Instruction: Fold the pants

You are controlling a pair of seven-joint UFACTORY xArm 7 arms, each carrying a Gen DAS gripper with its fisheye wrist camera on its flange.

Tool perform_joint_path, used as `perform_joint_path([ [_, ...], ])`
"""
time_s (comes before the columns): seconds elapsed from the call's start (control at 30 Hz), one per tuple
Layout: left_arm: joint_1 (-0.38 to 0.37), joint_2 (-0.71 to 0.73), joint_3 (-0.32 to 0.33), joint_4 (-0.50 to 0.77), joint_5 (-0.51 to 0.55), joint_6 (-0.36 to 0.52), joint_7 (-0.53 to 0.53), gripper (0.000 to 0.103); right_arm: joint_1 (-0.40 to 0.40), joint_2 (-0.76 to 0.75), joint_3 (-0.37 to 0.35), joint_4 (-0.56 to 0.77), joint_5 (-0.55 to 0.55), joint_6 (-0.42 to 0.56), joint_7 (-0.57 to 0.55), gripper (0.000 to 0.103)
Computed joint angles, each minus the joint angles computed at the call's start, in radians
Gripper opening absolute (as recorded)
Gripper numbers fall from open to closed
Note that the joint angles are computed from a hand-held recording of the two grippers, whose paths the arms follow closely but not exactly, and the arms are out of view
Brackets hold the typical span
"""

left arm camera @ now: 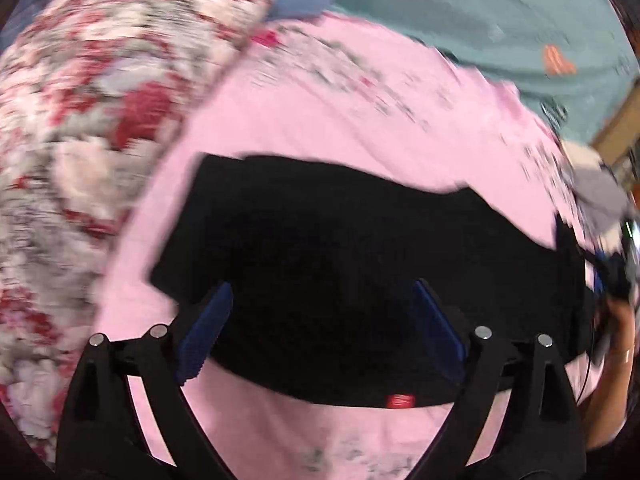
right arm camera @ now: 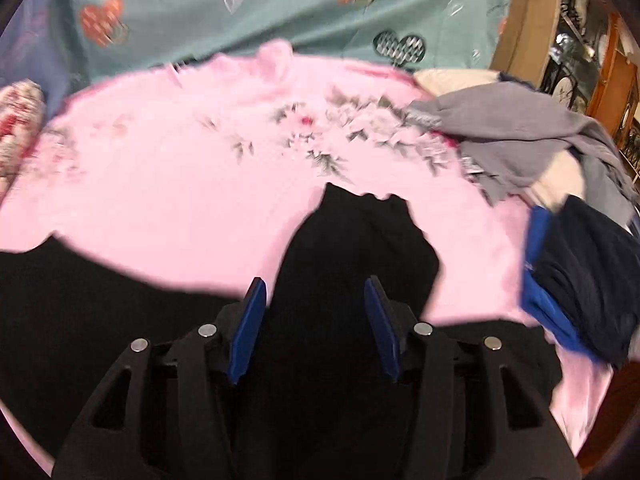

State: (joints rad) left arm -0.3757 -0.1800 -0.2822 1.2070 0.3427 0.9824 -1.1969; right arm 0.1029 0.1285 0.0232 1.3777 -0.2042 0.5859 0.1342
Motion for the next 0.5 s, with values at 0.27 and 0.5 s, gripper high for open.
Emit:
perform_joint_path([
  [0.27, -0.046, 0.164, 0.043, 0.083, -0.030, 0.064, 0.053, 0.092, -0.071, 0.223, 0.006, 0.270, 0.190, 0.187, -0.051, 0.013],
  [0.5, -0.069, 0.199, 0.059, 0.109, -0.005, 0.061, 0.065, 0.098, -0.217, -0.159, -0.010, -0.096, 0.659, -0.007, -0.320, 0.005],
])
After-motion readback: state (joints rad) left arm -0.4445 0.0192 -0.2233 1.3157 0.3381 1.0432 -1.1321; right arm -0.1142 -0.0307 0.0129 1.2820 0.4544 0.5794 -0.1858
